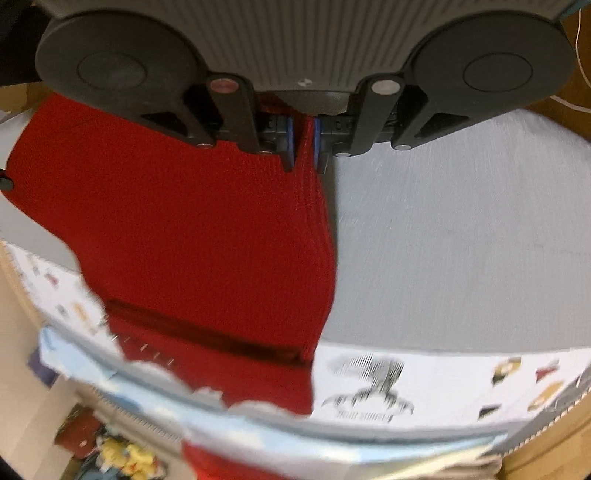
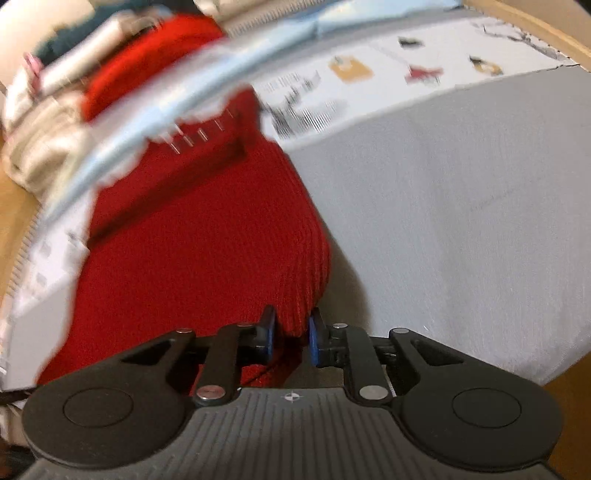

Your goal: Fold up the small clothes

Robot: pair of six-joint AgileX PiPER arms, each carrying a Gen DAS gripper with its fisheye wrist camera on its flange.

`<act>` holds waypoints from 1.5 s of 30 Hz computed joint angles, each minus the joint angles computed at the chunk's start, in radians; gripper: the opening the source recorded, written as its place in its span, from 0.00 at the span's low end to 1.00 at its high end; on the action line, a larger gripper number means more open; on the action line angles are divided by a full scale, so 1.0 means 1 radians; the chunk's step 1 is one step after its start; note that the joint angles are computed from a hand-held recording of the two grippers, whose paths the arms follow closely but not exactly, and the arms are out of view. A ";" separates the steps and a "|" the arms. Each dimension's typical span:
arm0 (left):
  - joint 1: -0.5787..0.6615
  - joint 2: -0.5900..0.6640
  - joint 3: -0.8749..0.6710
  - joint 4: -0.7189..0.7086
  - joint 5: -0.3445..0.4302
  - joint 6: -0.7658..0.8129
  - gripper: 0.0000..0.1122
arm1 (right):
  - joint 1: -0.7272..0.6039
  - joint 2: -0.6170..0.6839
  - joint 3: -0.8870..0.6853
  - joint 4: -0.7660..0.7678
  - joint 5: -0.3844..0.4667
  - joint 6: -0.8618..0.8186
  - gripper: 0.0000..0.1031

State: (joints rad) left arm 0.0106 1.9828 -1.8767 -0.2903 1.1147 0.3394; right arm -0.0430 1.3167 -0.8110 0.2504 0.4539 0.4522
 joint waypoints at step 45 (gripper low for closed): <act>-0.019 0.093 0.120 0.080 -0.064 -0.091 0.12 | 0.055 0.288 -0.124 -0.256 0.139 0.109 0.18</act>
